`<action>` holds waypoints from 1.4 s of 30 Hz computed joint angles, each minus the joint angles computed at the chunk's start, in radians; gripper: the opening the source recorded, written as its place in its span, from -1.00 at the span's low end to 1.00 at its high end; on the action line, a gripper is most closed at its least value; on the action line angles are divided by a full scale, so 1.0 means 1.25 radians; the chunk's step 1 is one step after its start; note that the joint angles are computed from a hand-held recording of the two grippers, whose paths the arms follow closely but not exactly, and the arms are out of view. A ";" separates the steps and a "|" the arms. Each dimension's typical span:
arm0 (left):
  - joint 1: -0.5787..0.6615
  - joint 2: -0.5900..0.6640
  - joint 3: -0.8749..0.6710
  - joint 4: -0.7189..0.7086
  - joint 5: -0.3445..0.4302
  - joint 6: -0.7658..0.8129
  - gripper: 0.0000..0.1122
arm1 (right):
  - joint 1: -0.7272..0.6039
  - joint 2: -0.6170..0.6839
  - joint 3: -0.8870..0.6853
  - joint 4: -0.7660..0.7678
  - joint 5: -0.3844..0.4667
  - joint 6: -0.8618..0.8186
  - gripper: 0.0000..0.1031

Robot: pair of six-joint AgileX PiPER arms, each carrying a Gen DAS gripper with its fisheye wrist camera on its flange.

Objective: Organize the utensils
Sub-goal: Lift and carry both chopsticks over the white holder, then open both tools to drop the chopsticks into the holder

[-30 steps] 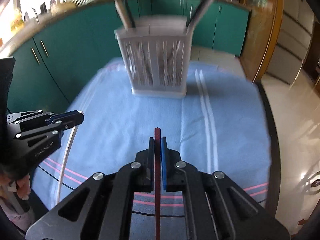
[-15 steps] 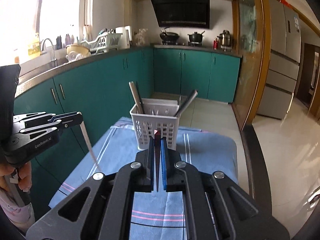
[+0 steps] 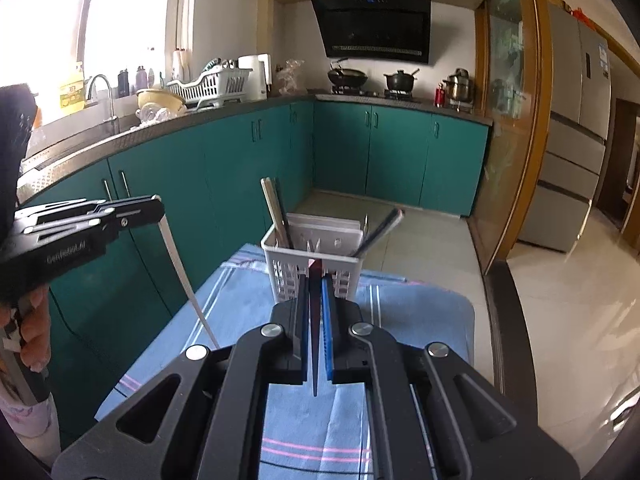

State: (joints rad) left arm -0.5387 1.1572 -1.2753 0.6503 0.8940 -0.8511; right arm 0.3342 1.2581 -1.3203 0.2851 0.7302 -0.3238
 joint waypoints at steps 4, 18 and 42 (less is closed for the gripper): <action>0.124 0.006 -0.060 -0.113 -0.085 0.062 -0.89 | 0.000 0.036 -0.078 -0.001 -0.032 0.003 -0.87; 0.309 0.099 -0.069 -0.039 -0.328 -0.240 -0.89 | 0.011 0.289 -0.406 -0.019 -0.114 0.114 -0.87; 0.380 0.228 0.034 -0.042 -0.507 -0.399 -0.37 | 0.039 0.416 -0.368 -0.133 -0.184 0.177 0.08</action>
